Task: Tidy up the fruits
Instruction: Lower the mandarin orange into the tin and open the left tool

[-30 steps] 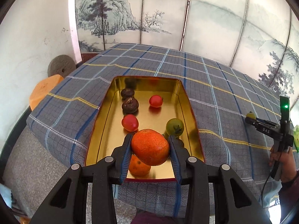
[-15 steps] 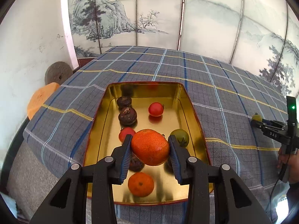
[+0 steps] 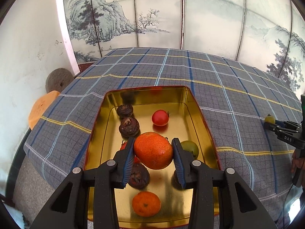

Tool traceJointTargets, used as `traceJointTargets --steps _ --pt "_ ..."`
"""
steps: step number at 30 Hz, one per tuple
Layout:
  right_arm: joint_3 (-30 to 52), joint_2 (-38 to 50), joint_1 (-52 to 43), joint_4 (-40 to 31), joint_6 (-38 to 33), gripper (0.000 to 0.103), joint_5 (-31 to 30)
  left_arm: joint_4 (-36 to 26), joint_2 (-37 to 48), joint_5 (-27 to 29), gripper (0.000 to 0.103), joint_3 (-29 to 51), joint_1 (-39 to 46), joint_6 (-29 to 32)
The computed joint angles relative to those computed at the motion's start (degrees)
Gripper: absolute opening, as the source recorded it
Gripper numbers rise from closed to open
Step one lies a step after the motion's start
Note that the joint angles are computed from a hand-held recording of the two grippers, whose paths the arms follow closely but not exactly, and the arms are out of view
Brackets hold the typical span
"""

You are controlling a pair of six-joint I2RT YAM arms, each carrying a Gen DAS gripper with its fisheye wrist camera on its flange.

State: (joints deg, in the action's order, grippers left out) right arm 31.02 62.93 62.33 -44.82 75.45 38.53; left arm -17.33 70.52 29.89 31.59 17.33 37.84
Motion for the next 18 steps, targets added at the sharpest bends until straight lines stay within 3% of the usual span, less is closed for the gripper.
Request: traceJointTargets --steps 18 --pt "0.12 0.1 0.11 -0.15 0.1 0.032 0.03 7.25 4.5 -6.72 0.04 0.79 -6.41 -3.04"
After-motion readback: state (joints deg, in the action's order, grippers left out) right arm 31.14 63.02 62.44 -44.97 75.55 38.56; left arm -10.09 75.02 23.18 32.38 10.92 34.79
